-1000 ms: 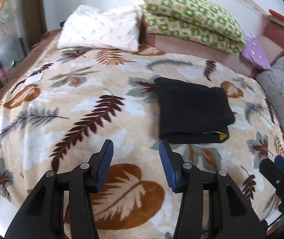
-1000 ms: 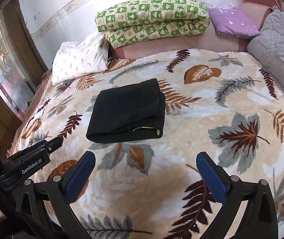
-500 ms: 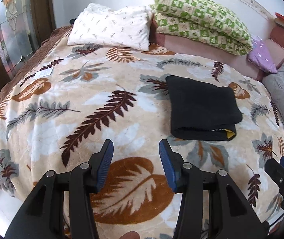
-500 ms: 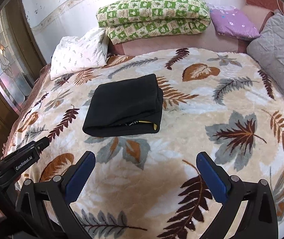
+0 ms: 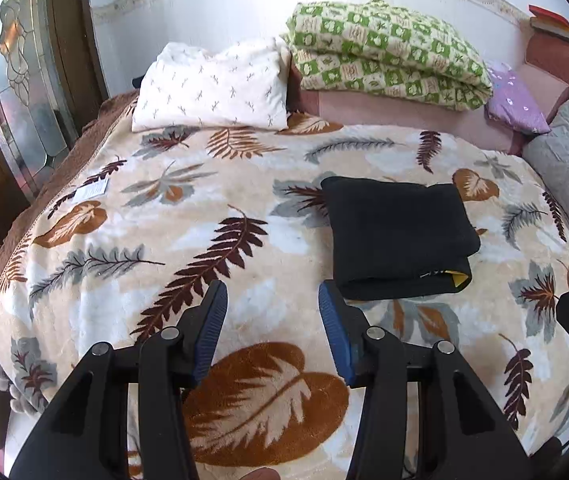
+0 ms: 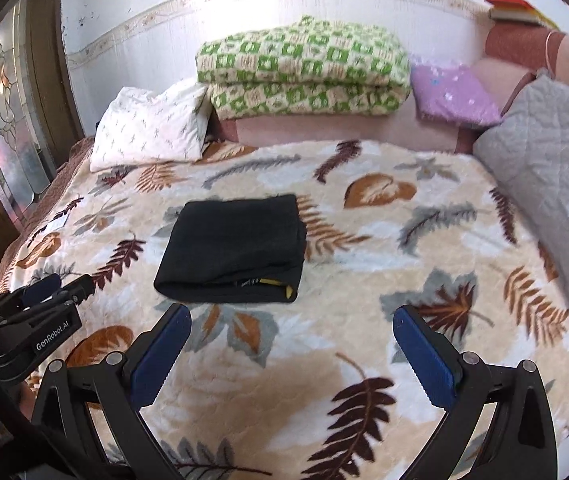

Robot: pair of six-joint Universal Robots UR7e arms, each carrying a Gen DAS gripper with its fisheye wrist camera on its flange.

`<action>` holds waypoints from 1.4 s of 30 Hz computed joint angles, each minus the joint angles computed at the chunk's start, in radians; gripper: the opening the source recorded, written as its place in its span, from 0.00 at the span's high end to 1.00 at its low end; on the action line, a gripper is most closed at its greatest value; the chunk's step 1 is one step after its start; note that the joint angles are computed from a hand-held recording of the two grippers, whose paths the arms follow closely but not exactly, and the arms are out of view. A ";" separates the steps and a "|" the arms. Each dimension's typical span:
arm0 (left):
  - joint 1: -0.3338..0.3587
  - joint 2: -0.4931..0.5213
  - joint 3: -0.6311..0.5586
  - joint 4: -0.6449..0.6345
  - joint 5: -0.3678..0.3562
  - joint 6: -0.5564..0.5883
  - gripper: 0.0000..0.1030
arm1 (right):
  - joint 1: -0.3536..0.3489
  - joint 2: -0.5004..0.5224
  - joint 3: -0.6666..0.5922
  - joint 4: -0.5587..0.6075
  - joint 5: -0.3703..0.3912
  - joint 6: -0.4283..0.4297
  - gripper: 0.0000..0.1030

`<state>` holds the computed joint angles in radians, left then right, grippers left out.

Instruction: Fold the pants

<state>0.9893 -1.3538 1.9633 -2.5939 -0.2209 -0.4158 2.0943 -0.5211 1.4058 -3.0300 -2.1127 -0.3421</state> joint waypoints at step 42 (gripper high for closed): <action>-0.030 0.022 0.039 -0.089 -0.088 0.092 0.55 | -0.011 -0.037 0.061 -0.014 -0.004 0.003 0.01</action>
<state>0.9589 -1.3314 2.0024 -2.6832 -0.3088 -0.3235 2.0833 -0.5576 1.4669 -3.0442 -2.1169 -0.3388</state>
